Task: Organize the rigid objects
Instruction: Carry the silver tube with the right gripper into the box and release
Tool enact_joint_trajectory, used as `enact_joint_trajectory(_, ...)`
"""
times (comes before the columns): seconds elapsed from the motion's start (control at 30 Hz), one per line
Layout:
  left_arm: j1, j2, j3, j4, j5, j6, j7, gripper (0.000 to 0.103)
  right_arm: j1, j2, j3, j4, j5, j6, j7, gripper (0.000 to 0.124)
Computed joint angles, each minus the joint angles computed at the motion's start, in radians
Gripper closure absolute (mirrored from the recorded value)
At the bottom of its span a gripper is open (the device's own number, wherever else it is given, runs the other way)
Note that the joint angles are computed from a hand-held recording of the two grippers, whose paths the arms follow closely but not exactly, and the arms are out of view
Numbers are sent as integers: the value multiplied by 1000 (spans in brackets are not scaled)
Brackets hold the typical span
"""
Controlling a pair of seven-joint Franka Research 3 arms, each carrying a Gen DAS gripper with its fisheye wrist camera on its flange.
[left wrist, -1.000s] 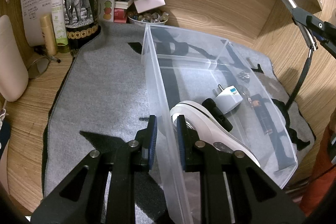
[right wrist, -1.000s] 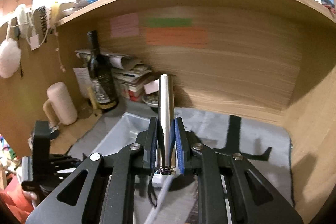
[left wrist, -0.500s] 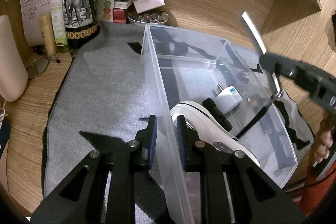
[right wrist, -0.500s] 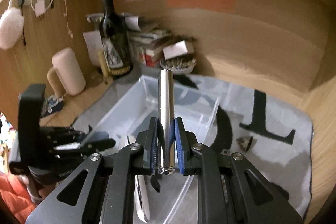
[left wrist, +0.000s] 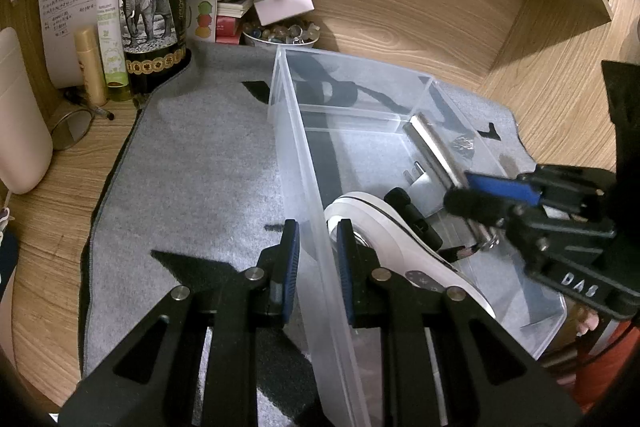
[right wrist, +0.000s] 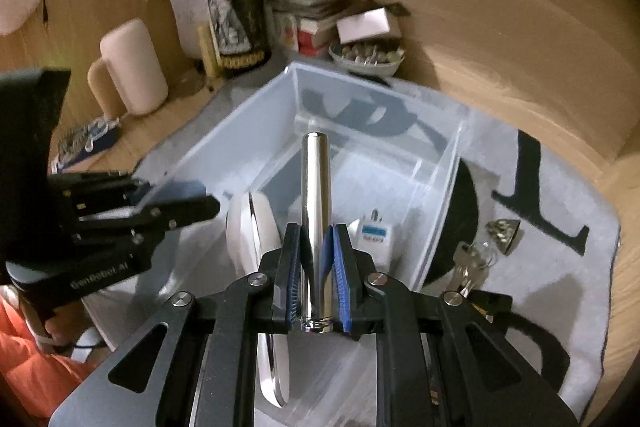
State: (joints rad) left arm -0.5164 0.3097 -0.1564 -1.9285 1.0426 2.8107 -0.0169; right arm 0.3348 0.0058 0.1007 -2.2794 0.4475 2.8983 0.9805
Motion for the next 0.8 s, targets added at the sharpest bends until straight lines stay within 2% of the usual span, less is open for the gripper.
enact_joint_trajectory(0.17, -1, 1, 1, 0, 1, 0, -1, 85, -4, 12, -4, 8, -62, -48, 40, 109)
enact_joint_trajectory(0.4, 0, 0, 1, -1, 1, 3, -3, 85, -2, 10, -3, 2, -139, -50, 82, 109)
enact_joint_trajectory(0.6, 1, -2, 1, -3, 1, 4, 0, 86, -2, 4, -2, -3, -129, -45, 79, 109)
enact_joint_trajectory(0.7, 1, -1, 1, -3, 1, 3, -1, 85, -1, -7, -1, -11, -99, -35, 56, 101)
enact_joint_trajectory(0.77, 1, -2, 1, -4, 1, 3, 0, 85, 1, -20, -1, -23, -72, -12, 37, 87)
enact_joint_trajectory(0.8, 2, -2, 1, -4, 1, 3, 0, 85, 3, -25, -1, -28, -57, 0, 26, 84)
